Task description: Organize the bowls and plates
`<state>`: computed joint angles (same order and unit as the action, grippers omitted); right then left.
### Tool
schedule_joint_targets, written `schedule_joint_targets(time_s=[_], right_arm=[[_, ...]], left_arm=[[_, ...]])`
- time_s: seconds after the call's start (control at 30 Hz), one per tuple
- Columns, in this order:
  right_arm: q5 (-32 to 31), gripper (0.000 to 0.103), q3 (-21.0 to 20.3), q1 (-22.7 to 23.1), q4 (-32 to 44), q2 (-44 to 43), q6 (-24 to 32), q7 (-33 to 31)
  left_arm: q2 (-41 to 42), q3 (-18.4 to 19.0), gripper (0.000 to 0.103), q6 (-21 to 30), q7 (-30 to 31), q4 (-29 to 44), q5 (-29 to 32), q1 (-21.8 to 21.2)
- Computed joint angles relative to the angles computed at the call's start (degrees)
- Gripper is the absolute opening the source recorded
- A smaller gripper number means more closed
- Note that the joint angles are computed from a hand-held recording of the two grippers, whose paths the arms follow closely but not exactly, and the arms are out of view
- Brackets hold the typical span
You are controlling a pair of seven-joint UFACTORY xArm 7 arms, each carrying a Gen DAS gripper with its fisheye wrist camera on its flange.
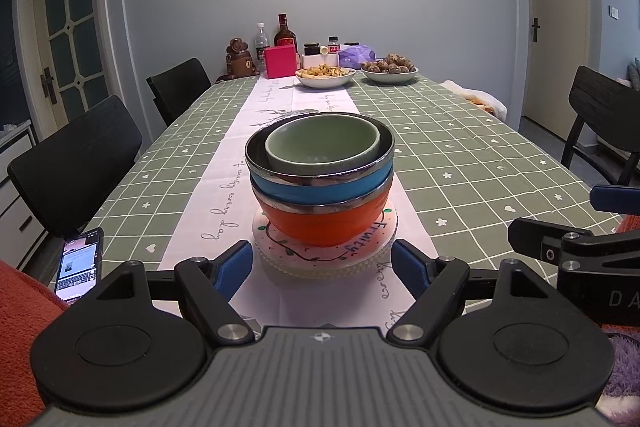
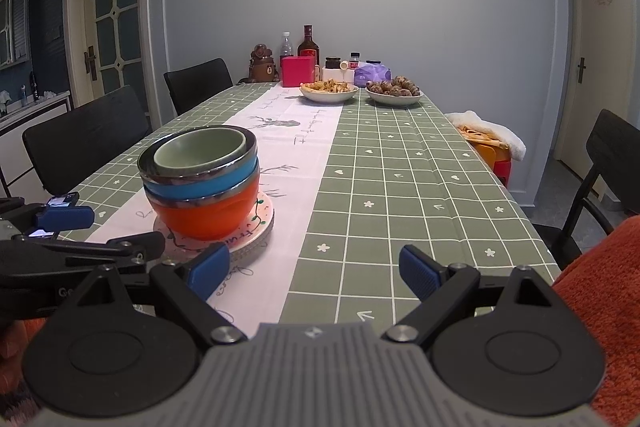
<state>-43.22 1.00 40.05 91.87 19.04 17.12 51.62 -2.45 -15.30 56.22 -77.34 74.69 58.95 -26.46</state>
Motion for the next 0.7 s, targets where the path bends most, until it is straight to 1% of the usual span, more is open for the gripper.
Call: schedule_joint_targets(time_s=[0.7], right_arm=[[2.9,0.090,0.6,-0.5,0.4,0.4,0.3,-3.5]], left_arm=[[0.0,0.0,0.092,-0.3,0.2,0.0,0.1,0.0]])
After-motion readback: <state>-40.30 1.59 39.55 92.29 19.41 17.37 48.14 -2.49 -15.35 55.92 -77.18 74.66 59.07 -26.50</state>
